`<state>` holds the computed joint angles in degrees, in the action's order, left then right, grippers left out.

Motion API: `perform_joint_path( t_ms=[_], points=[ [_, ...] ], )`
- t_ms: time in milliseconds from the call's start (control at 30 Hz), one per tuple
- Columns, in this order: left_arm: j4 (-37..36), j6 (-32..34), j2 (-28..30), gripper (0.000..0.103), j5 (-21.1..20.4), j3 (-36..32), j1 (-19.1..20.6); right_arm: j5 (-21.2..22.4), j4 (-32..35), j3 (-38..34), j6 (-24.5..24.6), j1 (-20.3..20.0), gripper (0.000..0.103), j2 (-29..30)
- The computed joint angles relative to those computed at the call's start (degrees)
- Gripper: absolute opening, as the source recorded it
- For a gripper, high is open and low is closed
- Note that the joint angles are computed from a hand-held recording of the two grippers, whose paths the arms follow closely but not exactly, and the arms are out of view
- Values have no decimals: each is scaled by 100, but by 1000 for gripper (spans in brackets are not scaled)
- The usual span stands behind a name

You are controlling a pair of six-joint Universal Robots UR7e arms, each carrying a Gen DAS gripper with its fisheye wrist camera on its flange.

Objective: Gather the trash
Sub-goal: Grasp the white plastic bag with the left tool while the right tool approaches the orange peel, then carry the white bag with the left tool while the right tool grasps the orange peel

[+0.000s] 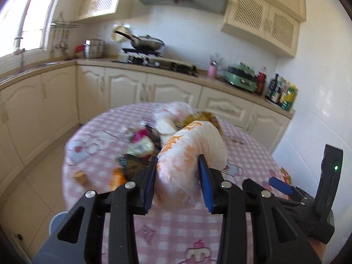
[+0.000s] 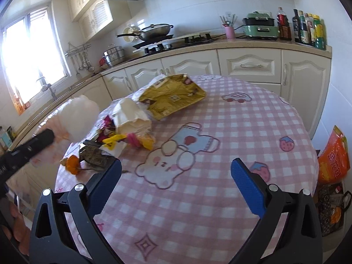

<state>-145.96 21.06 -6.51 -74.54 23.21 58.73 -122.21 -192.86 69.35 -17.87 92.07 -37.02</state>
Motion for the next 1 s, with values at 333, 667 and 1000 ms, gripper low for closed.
perform_joint_path(
  t_ms=[333,667,1000],
  points=[
    [-936,-373,-756,35,876,1052,193,282,1309,-1261,-303,333,95,826],
    [-1054,-615,-935,35,1067,1102,534,127,3489,-3889,-111,535,59,2301],
    [-1051,-698,-1048,35,859,1168,724,-285,3185,-4310,-344,708,12,2683]
  ],
)
